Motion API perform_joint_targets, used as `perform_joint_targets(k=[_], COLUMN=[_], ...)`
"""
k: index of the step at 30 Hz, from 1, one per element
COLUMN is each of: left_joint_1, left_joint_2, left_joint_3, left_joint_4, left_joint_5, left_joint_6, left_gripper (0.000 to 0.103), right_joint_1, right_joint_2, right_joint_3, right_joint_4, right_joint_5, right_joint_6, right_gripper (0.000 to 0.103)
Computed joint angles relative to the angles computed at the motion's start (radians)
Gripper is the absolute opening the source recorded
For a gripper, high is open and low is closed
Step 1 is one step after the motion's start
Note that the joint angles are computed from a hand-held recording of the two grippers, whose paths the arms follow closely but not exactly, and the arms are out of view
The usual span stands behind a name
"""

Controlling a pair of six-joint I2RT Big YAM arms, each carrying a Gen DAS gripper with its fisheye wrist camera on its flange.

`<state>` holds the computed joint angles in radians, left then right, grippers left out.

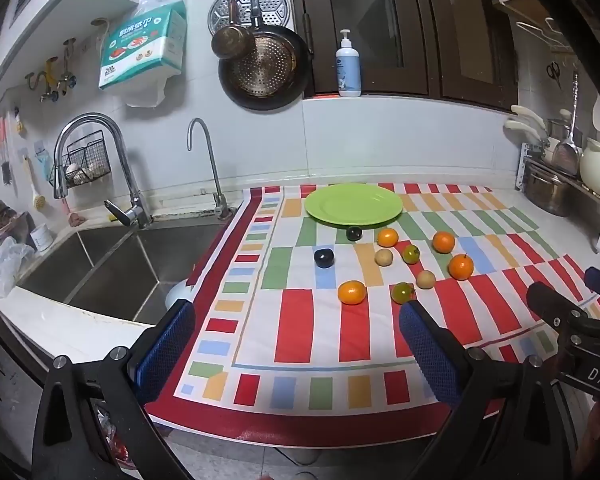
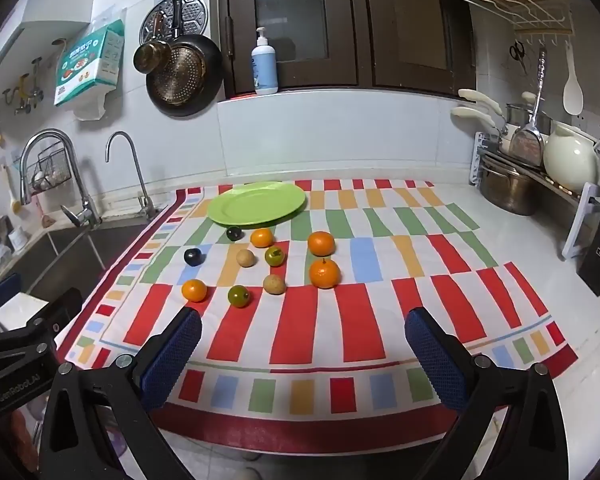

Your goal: Organize fruits

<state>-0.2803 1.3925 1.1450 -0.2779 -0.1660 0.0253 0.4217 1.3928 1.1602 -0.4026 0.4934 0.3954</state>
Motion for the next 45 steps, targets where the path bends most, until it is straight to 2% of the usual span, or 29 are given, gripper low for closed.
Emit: perform_joint_targets(k=[4, 5, 7, 11, 21, 31, 45], left_joint_1=[-0.011, 0.002, 0.003, -0.009, 0.011, 0.011, 0.011], left_joint_2=[0.002, -0.017, -0.022, -0.030, -0.038, -0.050, -0.056], left_joint_3=[-0.002, -0.008, -0.010, -0.030, -0.023, -0.047, -0.054], left_joint_4=[0.005, -0.006, -0.011, 0.021, 0.007, 0.038, 0.047], left_joint_5=[-0.020, 0.007, 0.014, -0.009, 0.009, 0.000, -0.008], left_joint_6=[-0.001, -0.010, -0.013, -0.022, -0.025, -0.029, -0.033], left_gripper=[0.103, 0.103, 0.103, 0.103, 0.103, 0.103, 0.103], right_joint_1=[-0.013, -0.002, 0.003, 0.009, 0.009, 0.009, 0.012], right_joint_2=[-0.016, -0.007, -0.008, -0.003, -0.018, -0.025, -0.031], right_joint_3=[-0.009, -0.006, -0.015, -0.006, -0.013, -0.023, -0.027], right_joint_4=[0.017, 0.019, 0.034, 0.023, 0.029, 0.052, 0.059], right_joint_5=[-0.015, 0.008, 0.017, 0.019, 0.010, 0.006, 0.008], right_joint_6=[-0.025, -0.033, -0.042, -0.032, -0.041, -0.066, -0.075], right_gripper=[0.103, 0.103, 0.103, 0.103, 0.103, 0.103, 0.103])
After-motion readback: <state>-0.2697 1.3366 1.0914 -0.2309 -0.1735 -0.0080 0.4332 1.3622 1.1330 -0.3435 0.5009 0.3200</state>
